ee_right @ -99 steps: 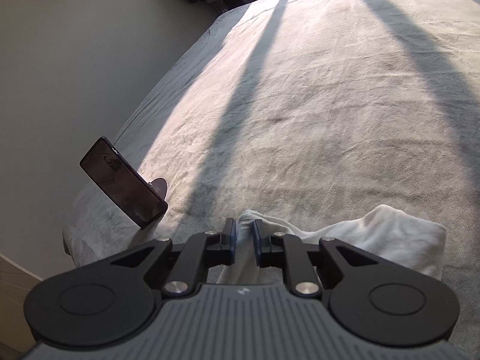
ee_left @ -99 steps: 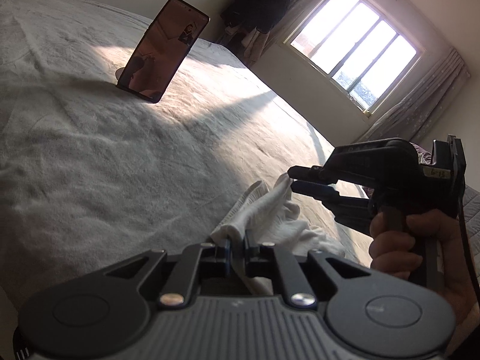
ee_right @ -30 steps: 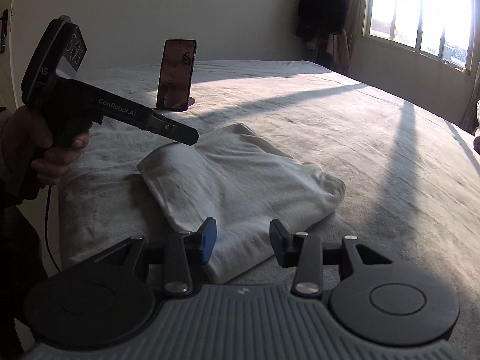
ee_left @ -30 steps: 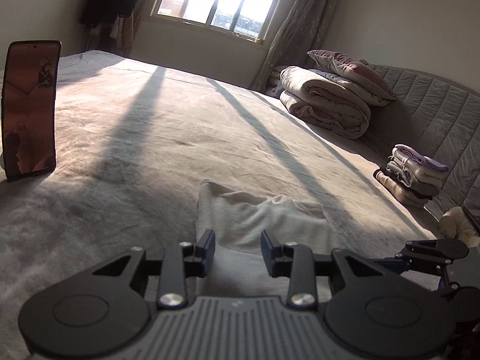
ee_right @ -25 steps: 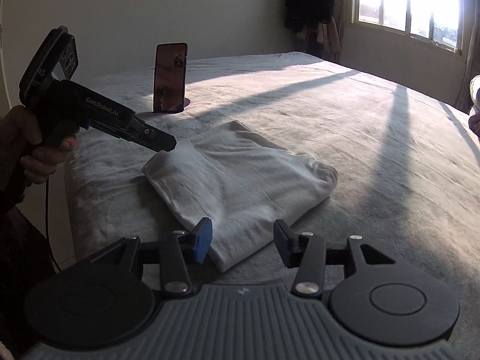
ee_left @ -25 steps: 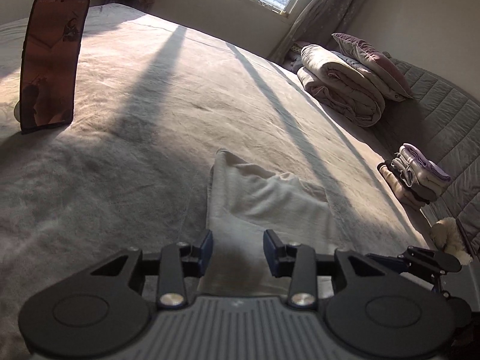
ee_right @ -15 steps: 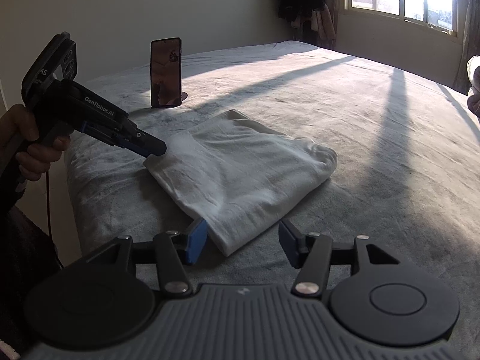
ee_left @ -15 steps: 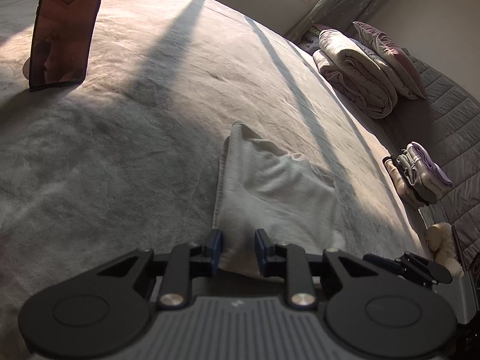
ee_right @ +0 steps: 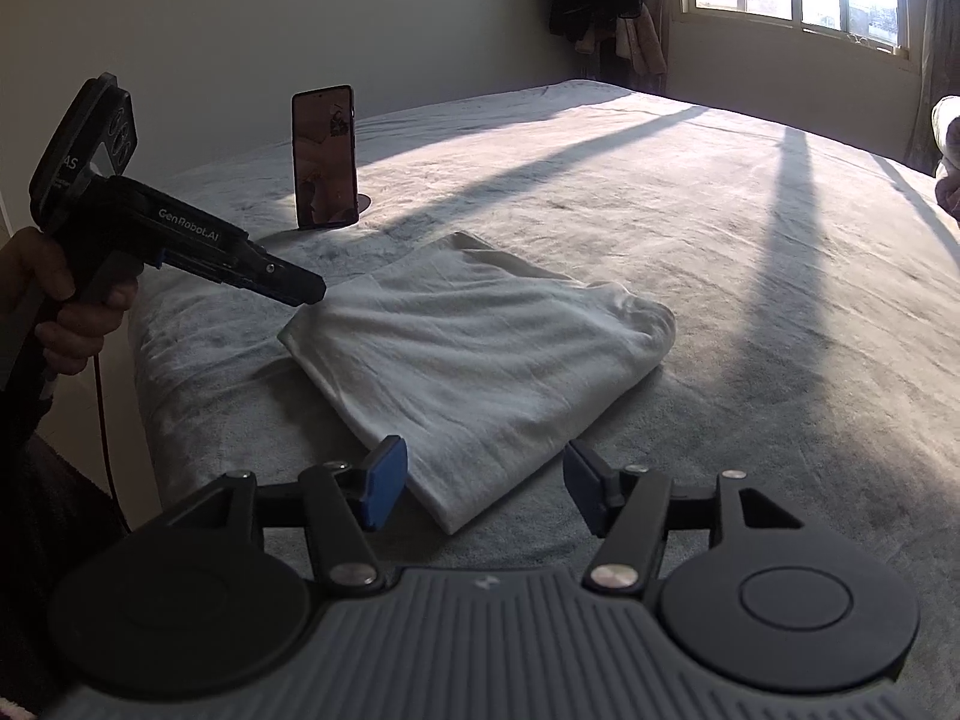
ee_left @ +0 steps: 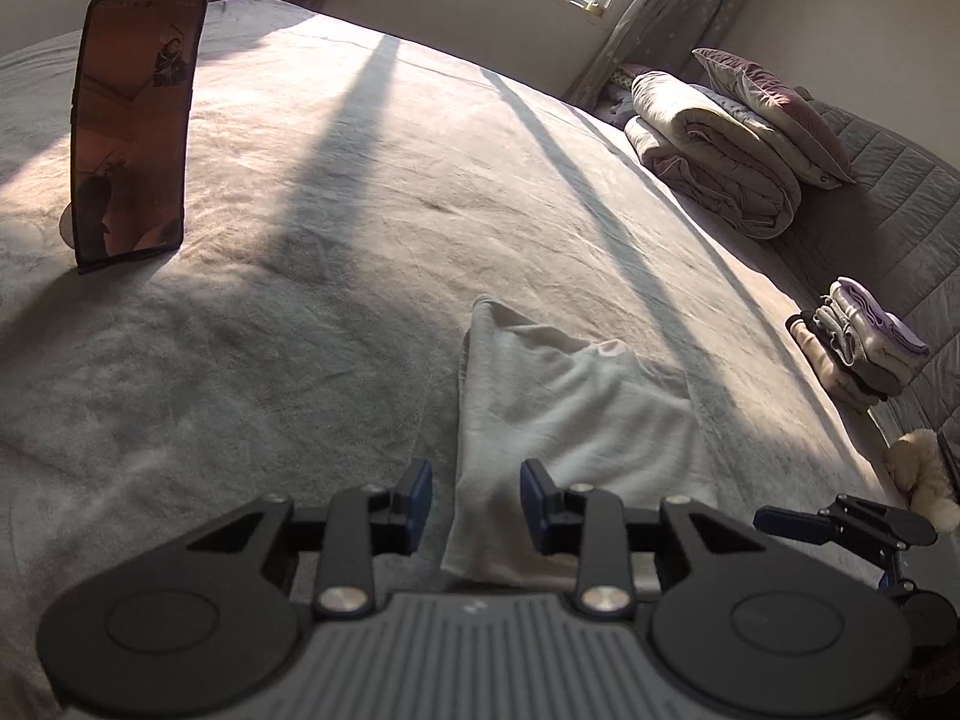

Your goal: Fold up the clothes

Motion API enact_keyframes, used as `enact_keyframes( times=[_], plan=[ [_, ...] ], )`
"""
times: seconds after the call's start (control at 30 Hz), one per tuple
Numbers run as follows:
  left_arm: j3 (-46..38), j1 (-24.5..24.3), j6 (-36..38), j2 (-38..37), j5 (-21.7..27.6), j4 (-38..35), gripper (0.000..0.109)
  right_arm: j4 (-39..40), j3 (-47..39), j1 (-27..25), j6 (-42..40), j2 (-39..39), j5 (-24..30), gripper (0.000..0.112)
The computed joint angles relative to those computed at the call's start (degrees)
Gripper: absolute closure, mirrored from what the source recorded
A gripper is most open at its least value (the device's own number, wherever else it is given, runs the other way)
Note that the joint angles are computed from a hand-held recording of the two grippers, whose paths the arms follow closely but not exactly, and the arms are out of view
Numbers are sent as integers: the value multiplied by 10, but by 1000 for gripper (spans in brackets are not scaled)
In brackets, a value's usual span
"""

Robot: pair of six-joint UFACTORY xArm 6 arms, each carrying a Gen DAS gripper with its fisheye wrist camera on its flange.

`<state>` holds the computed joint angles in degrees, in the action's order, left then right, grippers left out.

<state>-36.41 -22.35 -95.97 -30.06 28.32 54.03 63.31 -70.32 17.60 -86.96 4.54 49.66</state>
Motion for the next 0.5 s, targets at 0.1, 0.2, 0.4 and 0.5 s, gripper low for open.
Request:
enact_keyframes(
  times=[0.1,0.2,0.4,0.5],
  plan=[
    [-18,-1,-65,10,0,120,78,16,-5,6,6,6,-16,50],
    [-42,21,-78,49,-79,193,86,55,-5,17,-8,11,-49,50],
    [-109,39,-77,154,-186,281,87,86,-25,31,-24,33,-69,70],
    [-124,43,-14,190,-198,235,87,76,-27,36,-26,41,-74,71]
  ],
)
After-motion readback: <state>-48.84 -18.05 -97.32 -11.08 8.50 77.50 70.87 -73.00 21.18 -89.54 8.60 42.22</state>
